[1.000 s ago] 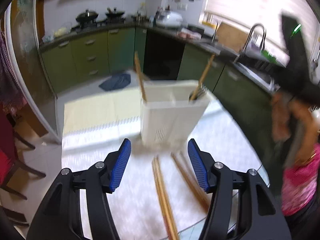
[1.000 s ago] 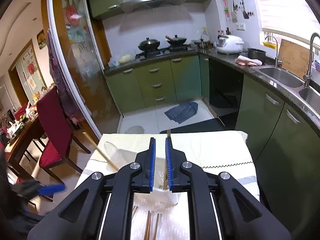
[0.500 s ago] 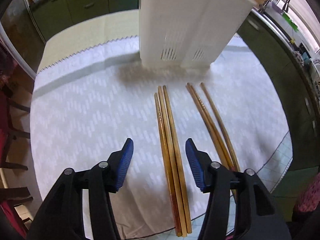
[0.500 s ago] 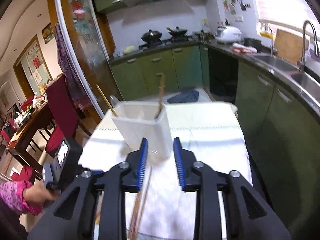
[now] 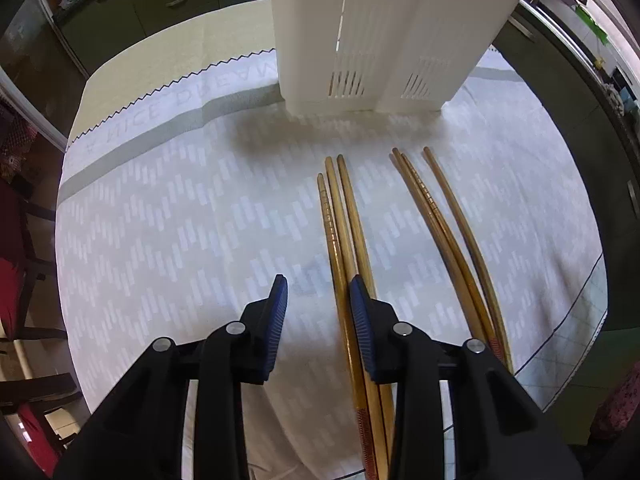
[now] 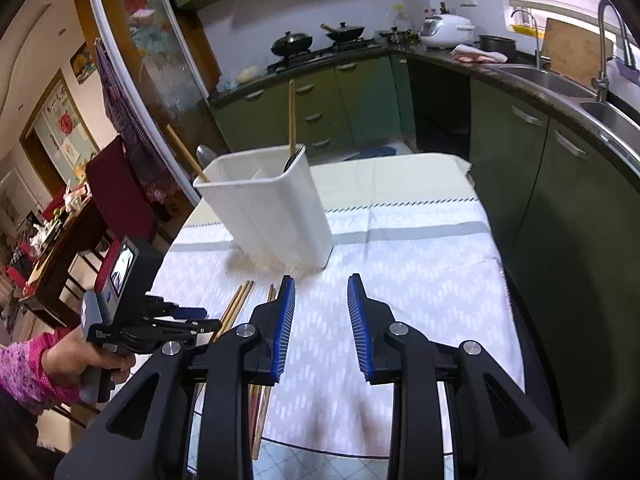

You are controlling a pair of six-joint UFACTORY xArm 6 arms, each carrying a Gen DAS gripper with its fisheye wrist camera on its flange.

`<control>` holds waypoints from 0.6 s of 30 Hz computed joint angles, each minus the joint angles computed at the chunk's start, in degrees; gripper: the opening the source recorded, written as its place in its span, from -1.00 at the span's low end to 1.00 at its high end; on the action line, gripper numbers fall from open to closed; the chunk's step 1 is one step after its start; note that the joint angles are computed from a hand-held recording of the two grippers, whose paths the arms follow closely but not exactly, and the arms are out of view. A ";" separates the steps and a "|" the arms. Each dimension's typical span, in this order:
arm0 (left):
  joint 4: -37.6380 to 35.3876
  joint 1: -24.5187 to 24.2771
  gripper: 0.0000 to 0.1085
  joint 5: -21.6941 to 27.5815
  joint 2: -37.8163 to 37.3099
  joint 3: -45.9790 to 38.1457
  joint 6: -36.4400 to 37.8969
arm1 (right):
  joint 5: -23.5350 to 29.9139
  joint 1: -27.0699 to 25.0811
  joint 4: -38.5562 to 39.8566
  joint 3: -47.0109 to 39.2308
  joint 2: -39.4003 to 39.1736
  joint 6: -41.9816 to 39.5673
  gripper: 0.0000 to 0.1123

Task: Organize utensils
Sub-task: 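Grasp another wooden chopstick with the left tool while the right tool approaches the chopsticks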

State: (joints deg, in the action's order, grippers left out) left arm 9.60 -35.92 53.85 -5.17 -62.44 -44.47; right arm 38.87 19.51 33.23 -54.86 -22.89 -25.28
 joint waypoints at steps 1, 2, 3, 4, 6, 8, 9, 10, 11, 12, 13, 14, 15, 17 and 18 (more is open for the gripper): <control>0.18 0.10 -0.43 0.21 0.68 -0.79 0.09 | 0.05 0.51 -0.53 -0.16 0.39 0.40 -0.50; 0.46 0.04 -0.44 0.56 1.16 -1.25 0.05 | 0.16 1.04 -1.27 -0.45 0.86 0.94 -0.50; 0.31 0.02 -0.50 0.62 1.45 -1.41 0.31 | 0.35 1.79 -2.34 -0.79 1.56 1.63 -0.46; 0.20 -0.01 -0.54 0.84 1.75 -1.59 0.37 | 0.60 2.42 -3.27 -0.91 2.08 2.11 -0.42; 0.25 -0.05 -0.67 0.76 2.54 -1.75 0.59 | 1.14 4.14 -5.53 -1.46 3.78 3.37 -0.42; 0.55 -0.12 -0.70 0.56 3.12 -2.03 0.67 | 1.16 6.14 -8.29 -1.69 5.62 5.18 -0.42; 0.30 0.01 -0.72 0.41 3.16 -1.97 0.76 | 1.34 7.00 -9.80 -2.10 6.81 6.31 -0.42; 0.20 0.05 -0.73 0.35 3.09 -1.81 0.79 | 1.46 7.75 -11.05 -2.39 7.92 7.20 -0.42; 0.24 0.10 -0.75 0.38 2.69 -1.35 0.85 | 1.87 8.76 -12.84 -2.87 9.37 8.62 -0.42; 0.28 0.13 -0.75 0.39 2.59 -1.15 0.86 | 1.98 9.60 -14.61 -3.43 10.81 9.85 -0.42; 0.30 0.33 -0.75 0.30 1.76 -0.18 1.08 | 1.88 10.20 -15.99 -3.77 12.02 10.73 -0.42; 0.46 0.28 -0.75 0.47 1.63 0.00 1.23 | 1.94 10.85 -17.56 -4.31 13.55 11.92 -0.42; 0.57 0.26 -0.76 0.55 1.08 0.60 1.35 | 2.34 11.34 -18.89 -4.96 15.00 12.99 -0.42; 0.62 0.32 -0.76 0.56 0.41 1.46 1.58 | 3.64 12.08 -20.52 -6.52 17.91 14.09 -0.42; 0.59 0.41 -0.76 0.85 0.07 1.58 1.70 | 3.95 12.35 -20.77 -7.14 19.02 14.37 -0.42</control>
